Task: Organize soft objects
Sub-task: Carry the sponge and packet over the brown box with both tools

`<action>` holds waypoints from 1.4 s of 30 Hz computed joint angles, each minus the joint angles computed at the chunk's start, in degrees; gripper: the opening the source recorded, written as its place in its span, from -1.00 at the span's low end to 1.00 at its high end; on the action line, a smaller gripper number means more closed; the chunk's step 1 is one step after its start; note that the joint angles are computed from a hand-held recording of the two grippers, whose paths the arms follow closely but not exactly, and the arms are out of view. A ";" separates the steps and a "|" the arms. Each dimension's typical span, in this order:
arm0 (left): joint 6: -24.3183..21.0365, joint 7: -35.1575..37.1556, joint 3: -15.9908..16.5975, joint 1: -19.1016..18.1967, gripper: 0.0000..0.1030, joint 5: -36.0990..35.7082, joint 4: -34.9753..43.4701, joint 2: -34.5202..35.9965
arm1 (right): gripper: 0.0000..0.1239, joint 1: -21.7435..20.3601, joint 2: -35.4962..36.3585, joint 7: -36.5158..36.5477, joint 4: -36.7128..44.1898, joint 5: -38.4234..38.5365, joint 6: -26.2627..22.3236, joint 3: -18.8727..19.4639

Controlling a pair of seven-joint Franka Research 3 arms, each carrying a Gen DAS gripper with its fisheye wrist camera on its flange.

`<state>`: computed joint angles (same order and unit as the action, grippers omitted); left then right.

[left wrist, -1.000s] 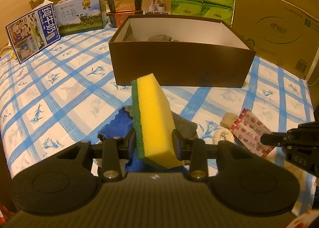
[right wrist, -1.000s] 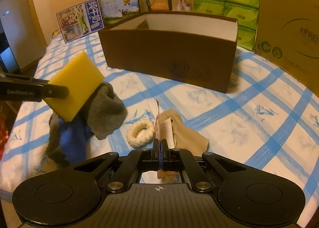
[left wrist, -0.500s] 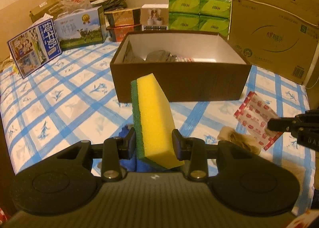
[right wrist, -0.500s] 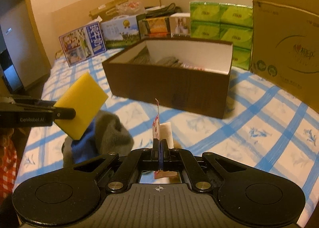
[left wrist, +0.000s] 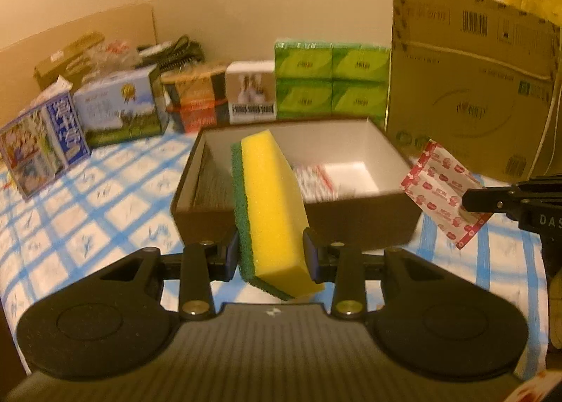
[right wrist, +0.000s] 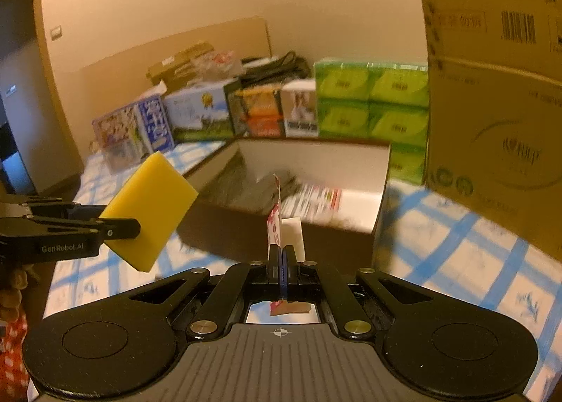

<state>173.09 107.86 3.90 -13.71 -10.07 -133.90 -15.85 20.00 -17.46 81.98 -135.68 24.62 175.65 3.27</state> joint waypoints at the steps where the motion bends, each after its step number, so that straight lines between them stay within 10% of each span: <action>1: 0.54 0.53 0.28 -0.55 -0.34 -0.35 1.18 0.95 | -1.00 0.14 0.60 -0.25 0.83 0.14 0.29 -0.39; 42: -8.03 -5.73 -17.60 13.47 -0.34 8.59 37.36 33.12 | -1.00 -7.83 27.43 2.61 29.75 0.11 -5.77 -0.42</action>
